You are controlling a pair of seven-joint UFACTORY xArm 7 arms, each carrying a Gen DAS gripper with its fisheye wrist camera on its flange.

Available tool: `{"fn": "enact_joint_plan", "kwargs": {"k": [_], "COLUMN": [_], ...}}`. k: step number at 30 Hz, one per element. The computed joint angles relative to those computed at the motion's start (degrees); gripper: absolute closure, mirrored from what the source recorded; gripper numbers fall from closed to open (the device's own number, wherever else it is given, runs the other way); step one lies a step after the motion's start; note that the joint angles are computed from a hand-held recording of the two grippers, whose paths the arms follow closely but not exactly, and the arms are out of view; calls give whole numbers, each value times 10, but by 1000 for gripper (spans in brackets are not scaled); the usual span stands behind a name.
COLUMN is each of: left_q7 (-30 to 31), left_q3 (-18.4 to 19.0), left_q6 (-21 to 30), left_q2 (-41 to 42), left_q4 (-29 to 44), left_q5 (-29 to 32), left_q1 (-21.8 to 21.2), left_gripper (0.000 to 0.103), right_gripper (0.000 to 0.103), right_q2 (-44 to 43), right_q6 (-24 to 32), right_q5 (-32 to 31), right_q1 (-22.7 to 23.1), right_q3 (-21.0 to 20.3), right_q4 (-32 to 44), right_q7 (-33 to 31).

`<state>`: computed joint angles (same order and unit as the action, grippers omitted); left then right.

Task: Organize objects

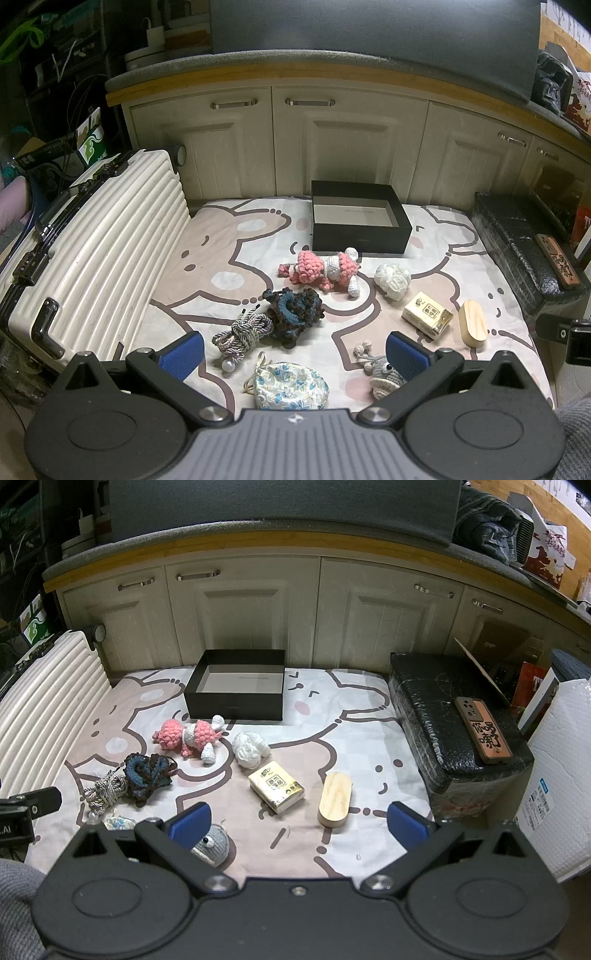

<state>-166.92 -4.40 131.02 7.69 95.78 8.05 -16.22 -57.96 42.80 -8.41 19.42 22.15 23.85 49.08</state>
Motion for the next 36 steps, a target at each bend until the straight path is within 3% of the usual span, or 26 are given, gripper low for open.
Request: {"fn": "enact_joint_plan", "kwargs": {"k": [25,28,31,36], "left_q7": [52,69,114,119], "left_q3": [-8,-10,-24,-18], "left_q6": [-17,-31,-44,-47], "left_q2": [-2,-8,-20,-20], "left_q4": [-10,-26,-42,-42], "left_q5": [35,45,75,77], "left_q1": [-13,-13,-13,-19], "left_gripper": [0,0,0,0], "right_gripper": [0,0,0,0], "right_q2": [9,15,19,22], "right_q6": [8,34,36,37], "right_q5": [-7,-10,-20,-29], "right_q1": [-6,-40,-33,-25], "right_q3": [7,44,38,33], "right_q4": [9,27,28,28], "right_q7": [17,82,90,97]}}
